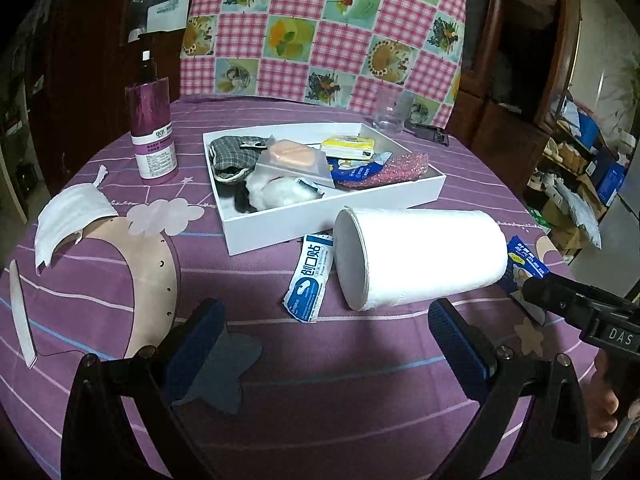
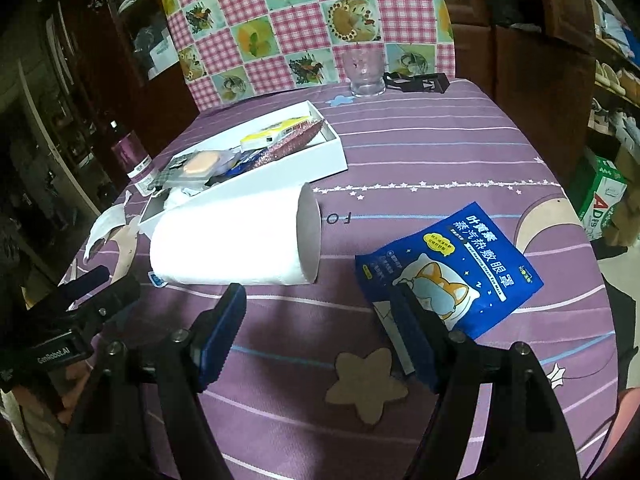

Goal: Organize soft objects
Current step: 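Move both grippers back from the box toward the packets beside the paper roll, then grasp the white-and-blue bandage packet with the left gripper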

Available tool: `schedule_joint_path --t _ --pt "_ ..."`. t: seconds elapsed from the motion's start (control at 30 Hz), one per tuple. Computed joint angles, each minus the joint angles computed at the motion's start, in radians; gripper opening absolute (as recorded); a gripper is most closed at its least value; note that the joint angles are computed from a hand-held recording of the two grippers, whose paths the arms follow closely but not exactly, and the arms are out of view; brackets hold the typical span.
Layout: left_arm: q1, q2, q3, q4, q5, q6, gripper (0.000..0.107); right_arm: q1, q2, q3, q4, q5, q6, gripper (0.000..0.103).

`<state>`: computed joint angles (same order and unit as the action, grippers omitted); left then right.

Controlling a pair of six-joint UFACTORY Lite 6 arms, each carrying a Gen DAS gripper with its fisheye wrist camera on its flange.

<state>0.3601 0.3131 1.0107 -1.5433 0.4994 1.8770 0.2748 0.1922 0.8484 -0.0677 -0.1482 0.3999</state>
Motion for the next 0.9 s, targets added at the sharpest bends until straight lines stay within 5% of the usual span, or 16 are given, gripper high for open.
schedule_joint_path --t 0.43,0.57,0.73,0.83,0.9 --pt "0.016 -0.005 0.006 0.016 0.003 -0.034 0.103 0.009 0.021 0.022 0.044 0.039 -0.045 0.075" --pt "0.036 -0.006 0.015 0.013 -0.006 -0.033 0.103 0.007 0.011 0.015 -0.105 0.033 0.093 0.075" --pt "0.006 0.037 0.055 0.08 -0.091 -0.093 0.103 0.03 0.023 0.024 0.058 0.042 -0.082 0.075" --pt "-0.039 0.073 0.081 0.131 -0.142 -0.106 0.102 0.027 0.031 0.029 -0.035 0.046 0.008 0.075" --pt "-0.072 0.094 0.098 0.155 -0.181 -0.1 0.09 0.019 0.032 0.028 -0.171 0.04 0.146 0.075"
